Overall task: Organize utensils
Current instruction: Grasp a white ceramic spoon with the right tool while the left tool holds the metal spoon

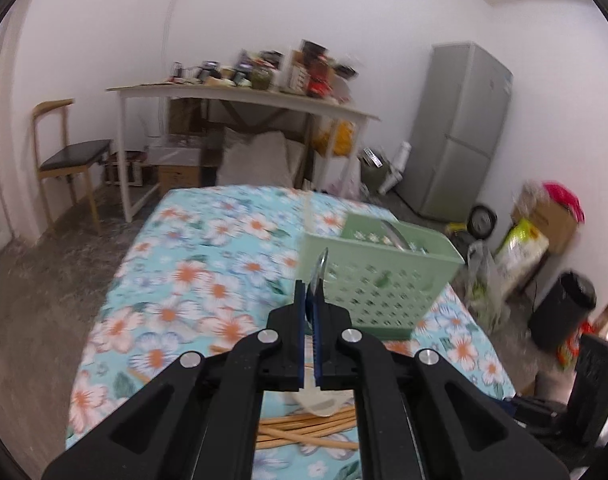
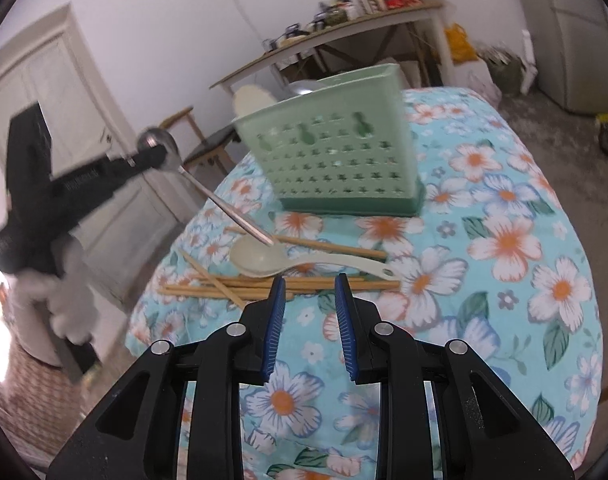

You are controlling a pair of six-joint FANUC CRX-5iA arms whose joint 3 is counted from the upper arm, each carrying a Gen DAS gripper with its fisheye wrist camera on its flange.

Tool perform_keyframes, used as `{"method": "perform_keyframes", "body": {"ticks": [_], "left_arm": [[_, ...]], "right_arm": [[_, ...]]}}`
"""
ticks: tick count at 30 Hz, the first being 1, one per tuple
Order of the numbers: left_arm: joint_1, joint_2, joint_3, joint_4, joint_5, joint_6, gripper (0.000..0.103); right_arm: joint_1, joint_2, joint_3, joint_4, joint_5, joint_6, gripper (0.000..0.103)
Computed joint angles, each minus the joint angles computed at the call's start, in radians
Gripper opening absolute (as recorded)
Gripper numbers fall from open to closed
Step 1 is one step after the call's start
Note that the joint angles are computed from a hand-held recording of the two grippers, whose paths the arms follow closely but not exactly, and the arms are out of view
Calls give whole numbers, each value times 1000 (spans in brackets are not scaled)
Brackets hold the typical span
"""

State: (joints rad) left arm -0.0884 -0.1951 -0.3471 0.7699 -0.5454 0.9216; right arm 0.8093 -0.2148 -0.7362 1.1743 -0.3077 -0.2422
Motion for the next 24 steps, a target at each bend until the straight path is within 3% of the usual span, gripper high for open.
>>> {"method": "perform_keyframes", "body": {"ticks": [6,14,20,24], "left_arm": [[87,-62,-76,94,43,-18,2],[150,-78,-123,194,64,-73,2],[160,-64,-140,253,61,-115,2],[159,-60,-142,275,65,-138,2]], "right_arm": [[58,131,128,-104,-42,259,30],[86,297,293,-173,-72,441,30],[117,412,413,-251,-180,571,30],[118,456,456,-270,-236,601,19]]}}
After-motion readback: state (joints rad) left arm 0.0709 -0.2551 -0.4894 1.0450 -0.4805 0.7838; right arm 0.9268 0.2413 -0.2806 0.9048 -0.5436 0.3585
